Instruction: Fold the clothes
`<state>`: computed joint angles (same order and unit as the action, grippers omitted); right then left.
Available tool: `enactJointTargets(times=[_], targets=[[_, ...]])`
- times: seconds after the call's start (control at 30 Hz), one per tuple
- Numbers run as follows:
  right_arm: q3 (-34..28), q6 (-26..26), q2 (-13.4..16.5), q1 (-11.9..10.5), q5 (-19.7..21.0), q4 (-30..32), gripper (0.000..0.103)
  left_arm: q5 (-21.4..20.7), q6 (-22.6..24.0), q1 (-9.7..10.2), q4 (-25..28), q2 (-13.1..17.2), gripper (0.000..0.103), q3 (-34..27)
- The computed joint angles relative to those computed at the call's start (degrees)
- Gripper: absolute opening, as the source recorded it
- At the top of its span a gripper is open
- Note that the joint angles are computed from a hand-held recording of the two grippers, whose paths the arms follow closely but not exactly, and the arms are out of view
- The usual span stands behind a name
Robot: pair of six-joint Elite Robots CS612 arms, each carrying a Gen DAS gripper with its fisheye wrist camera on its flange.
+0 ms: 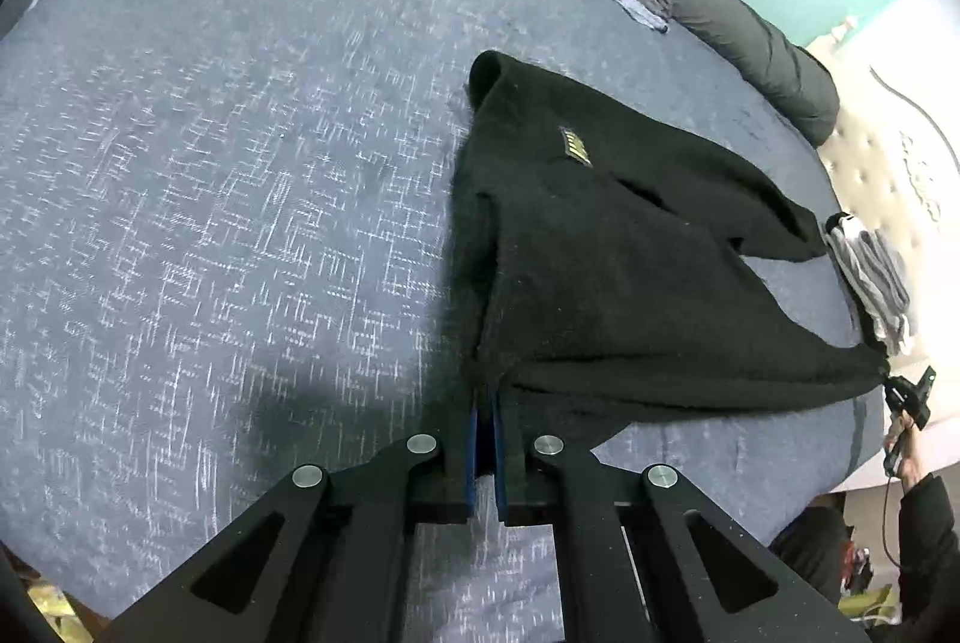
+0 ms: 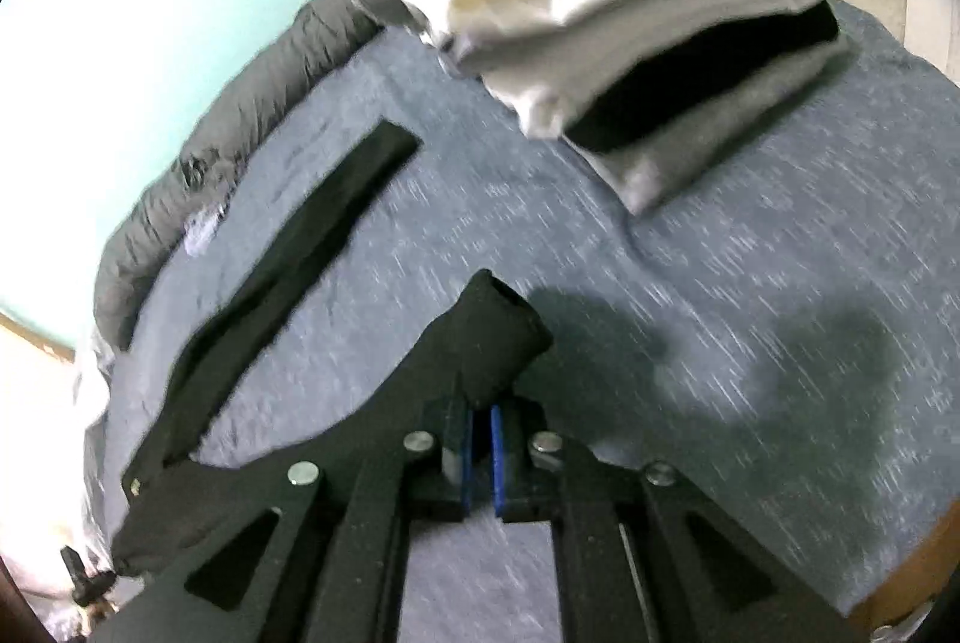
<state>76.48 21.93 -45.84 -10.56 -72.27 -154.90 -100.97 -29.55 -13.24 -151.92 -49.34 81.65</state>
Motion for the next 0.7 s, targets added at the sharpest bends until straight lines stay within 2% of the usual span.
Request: enactJointTargets(times=[0.07,0.27,0.3,0.33,0.43,0.47,0.53,0.7], targets=[[1.02,-0.45,-0.1,0.04,-0.57,1.54,0.004,-0.5,-0.33,0.09,-0.1,-0.14,0.003,0.76],[5.81,1.07,-0.72,-0.16,-1.12,-0.28,0.005,-0.03,-1.38,-0.19,1.82,1.39,0.004,0.79],[6.15,1.08,-0.81,-0.25,-0.82,-1.02,0.008,-0.02,-1.42,-0.22,2.18,1.6,0.005,0.64],[6.34,0.81,-1.0,-0.26,-1.22,-1.47,0.017,-0.03,-1.38,-0.24,2.6,1.81,0.006,0.44],[6.35,-1.13,-1.9,0.05,-4.95,-1.86,0.032,0.3,-0.99,-0.34,3.48,2.16,0.012,0.12],[6.2,-1.87,-2.05,0.13,-5.65,-2.05,0.033,0.77,-0.8,-0.36,3.3,1.93,0.018,0.4],[5.56,-3.52,-2.02,0.26,-5.68,-2.51,0.033,2.05,-1.22,-0.33,3.04,1.3,0.023,1.07],[3.36,-7.71,-1.58,0.81,-5.59,-2.36,0.036,6.58,-2.3,-0.62,0.7,-0.56,0.023,2.87]])
